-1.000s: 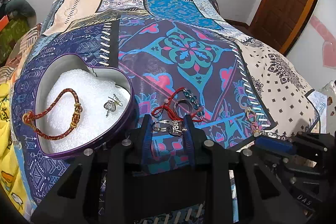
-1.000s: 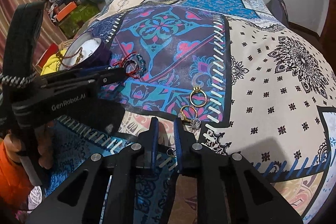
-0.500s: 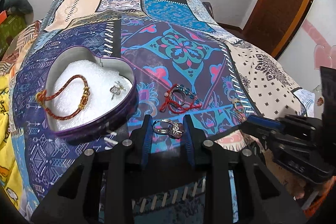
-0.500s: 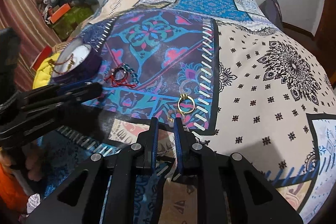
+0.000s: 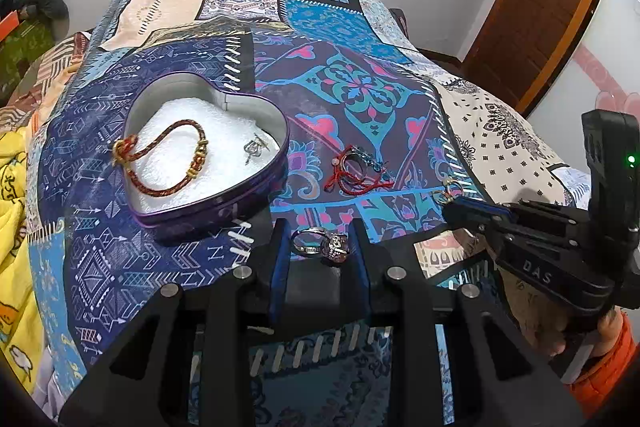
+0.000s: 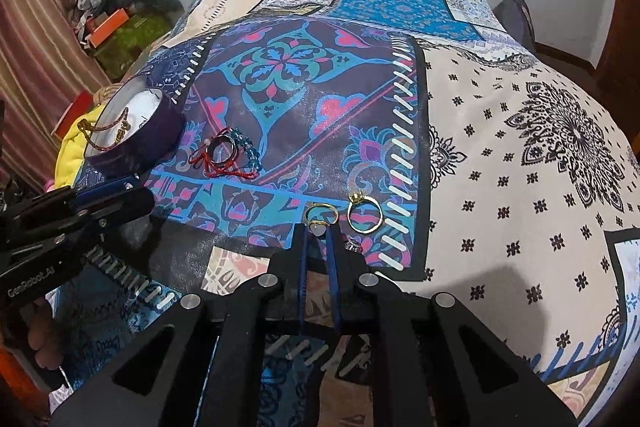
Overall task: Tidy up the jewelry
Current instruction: 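Grasp the silver engraved ring with left tool while right tool approaches gold rings, then lift the silver ring with left tool while right tool grasps a gold ring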
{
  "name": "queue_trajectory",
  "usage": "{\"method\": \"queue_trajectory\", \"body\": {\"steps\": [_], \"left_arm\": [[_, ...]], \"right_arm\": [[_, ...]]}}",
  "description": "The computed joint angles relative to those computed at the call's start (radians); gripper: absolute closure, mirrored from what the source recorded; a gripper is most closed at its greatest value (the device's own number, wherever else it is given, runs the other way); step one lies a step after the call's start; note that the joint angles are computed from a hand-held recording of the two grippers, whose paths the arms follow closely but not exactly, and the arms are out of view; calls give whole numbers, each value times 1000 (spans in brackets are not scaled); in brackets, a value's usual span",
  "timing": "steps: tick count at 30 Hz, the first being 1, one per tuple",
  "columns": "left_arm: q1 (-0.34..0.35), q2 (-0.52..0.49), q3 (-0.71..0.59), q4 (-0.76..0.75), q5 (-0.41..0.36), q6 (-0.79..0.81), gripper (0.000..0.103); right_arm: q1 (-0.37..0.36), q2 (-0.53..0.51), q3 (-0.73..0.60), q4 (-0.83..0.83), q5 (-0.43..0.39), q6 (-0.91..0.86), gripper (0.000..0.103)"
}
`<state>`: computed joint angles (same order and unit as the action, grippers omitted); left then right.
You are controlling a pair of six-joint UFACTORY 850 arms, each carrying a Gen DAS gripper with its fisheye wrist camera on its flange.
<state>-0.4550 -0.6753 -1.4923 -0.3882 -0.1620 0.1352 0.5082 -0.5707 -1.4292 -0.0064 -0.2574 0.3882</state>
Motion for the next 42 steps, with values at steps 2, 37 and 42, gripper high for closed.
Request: {"method": "queue_trajectory", "body": {"steps": [2, 37, 42], "left_arm": [[0, 8, 11, 3, 5, -2, 74], [11, 89, 89, 53, 57, -60, 74], [14, 122, 107, 172, 85, -182, 74]], "right_arm": [[2, -3, -8, -40, -1, 40, 95], [25, -44, -93, -53, -48, 2, 87], [38, -11, -87, -69, -2, 10, 87]]}}
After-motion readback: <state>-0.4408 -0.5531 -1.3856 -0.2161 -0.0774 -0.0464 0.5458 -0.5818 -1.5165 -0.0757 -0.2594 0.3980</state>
